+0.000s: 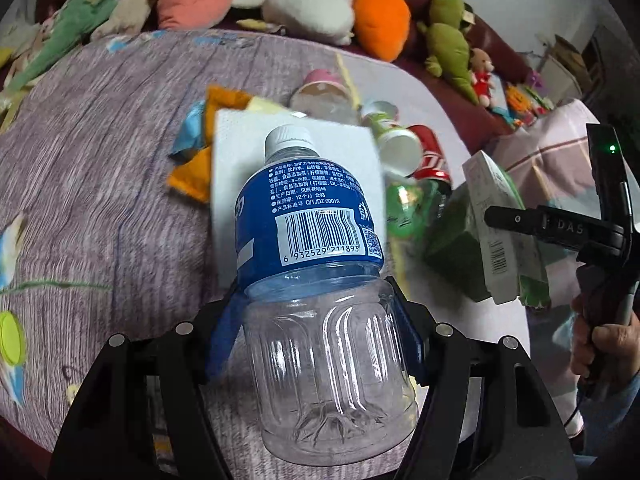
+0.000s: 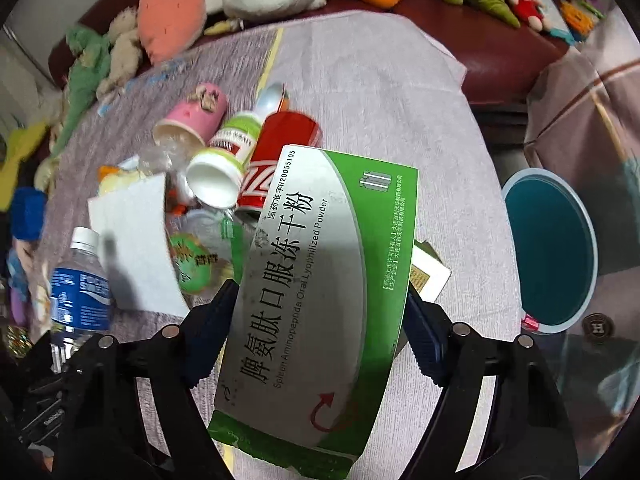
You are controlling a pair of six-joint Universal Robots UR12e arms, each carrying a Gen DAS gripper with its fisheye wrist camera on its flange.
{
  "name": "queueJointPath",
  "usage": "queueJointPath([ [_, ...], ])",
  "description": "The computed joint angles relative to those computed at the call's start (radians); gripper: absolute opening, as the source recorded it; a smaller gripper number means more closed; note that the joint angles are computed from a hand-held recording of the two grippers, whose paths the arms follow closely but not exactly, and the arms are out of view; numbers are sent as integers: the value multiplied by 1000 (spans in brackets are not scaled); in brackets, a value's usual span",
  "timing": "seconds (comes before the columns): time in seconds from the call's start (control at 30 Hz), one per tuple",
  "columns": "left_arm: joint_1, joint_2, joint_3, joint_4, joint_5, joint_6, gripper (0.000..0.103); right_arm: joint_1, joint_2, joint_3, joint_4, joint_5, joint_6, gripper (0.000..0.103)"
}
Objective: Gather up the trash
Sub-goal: 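Carry the bottle and medicine box to the teal bin and release both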
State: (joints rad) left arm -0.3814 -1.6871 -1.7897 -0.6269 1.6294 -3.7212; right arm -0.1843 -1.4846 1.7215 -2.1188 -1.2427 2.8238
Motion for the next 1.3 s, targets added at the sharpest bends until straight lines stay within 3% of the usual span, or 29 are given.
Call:
queueJointPath([
  [0.17, -12, -35, 62, -8, -32, 41, 68, -50, -18, -1, -21, 74, 14, 75],
  [0.4, -66, -137, 231, -45, -48, 156, 68, -160, -27, -5, -53, 129, 64, 75],
  [0.57, -108, -243, 388, -107, -74, 227, 68, -250, -21, 1, -104, 148, 124, 75],
  [0.8, -169, -431, 660, -263, -105, 320, 68, -362, 5, 3, -167, 180, 198, 75],
  [1.07, -211, -623, 928, -452, -120, 376, 69, -410, 55, -19, -173, 186, 229, 75],
  [1.3, -226, -731, 1085, -530, -85, 401, 69, -427, 83, -34, -168, 182, 225, 75],
])
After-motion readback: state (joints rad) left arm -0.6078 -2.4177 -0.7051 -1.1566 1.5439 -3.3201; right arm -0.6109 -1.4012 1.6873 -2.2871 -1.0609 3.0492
